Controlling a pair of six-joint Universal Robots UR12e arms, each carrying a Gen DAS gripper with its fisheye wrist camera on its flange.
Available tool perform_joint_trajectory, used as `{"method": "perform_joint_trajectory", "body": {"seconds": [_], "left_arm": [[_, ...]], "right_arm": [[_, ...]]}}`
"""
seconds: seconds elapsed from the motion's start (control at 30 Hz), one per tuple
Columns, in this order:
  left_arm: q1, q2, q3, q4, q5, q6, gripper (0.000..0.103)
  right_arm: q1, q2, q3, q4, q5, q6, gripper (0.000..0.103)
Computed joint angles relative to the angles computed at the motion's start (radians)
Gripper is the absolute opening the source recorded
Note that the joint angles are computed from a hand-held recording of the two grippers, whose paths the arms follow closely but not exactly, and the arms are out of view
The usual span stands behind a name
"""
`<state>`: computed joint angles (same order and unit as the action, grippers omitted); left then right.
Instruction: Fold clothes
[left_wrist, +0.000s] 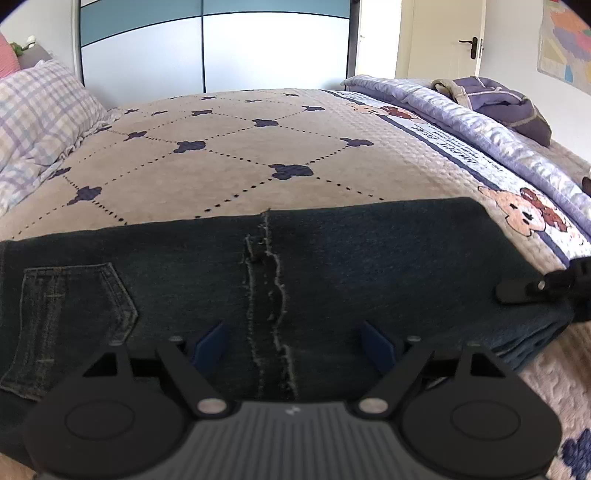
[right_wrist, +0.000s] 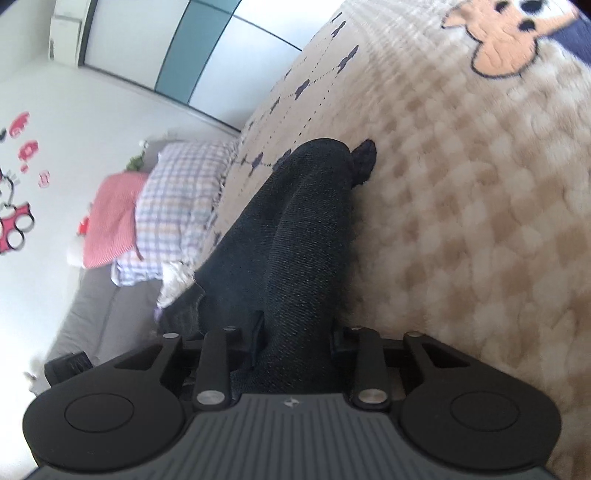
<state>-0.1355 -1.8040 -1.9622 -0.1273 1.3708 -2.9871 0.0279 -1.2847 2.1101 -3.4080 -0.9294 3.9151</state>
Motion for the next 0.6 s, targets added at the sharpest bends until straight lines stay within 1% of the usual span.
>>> {"method": "perform_joint_trajectory", "body": {"seconds": [0.07, 0.17, 0.27, 0.33, 0.4, 0.47, 0.53, 0.6], "left_arm": [[0.002, 0.002, -0.002, 0.001, 0.003, 0.001, 0.086], [0.006, 0.009, 0.000, -0.014, -0.003, -0.015, 0.086], [0.010, 0.022, 0.002, -0.028, -0.015, -0.036, 0.085], [0.005, 0.027, -0.001, -0.004, -0.004, -0.025, 0.084], [-0.001, 0.027, -0.003, 0.015, 0.008, -0.006, 0.084], [-0.001, 0.029, -0.002, 0.002, 0.007, -0.014, 0.084], [0.006, 0.032, -0.001, -0.012, -0.017, -0.033, 0.084], [0.013, 0.037, -0.003, -0.008, -0.033, -0.048, 0.084]], "right_arm": [[0.008, -0.016, -0.005, 0.020, -0.025, -0.017, 0.029], [0.020, -0.024, -0.009, -0.010, -0.058, -0.001, 0.026], [0.019, -0.036, -0.008, -0.026, -0.072, 0.005, 0.025], [0.011, -0.047, -0.002, -0.022, -0.074, -0.012, 0.025], [0.007, -0.061, 0.004, -0.007, -0.093, -0.031, 0.025], [0.005, -0.080, 0.013, 0.016, -0.123, -0.050, 0.025], [0.001, -0.098, 0.023, 0.030, -0.152, -0.075, 0.025], [-0.009, -0.119, 0.030, 0.042, -0.174, -0.108, 0.025]]}}
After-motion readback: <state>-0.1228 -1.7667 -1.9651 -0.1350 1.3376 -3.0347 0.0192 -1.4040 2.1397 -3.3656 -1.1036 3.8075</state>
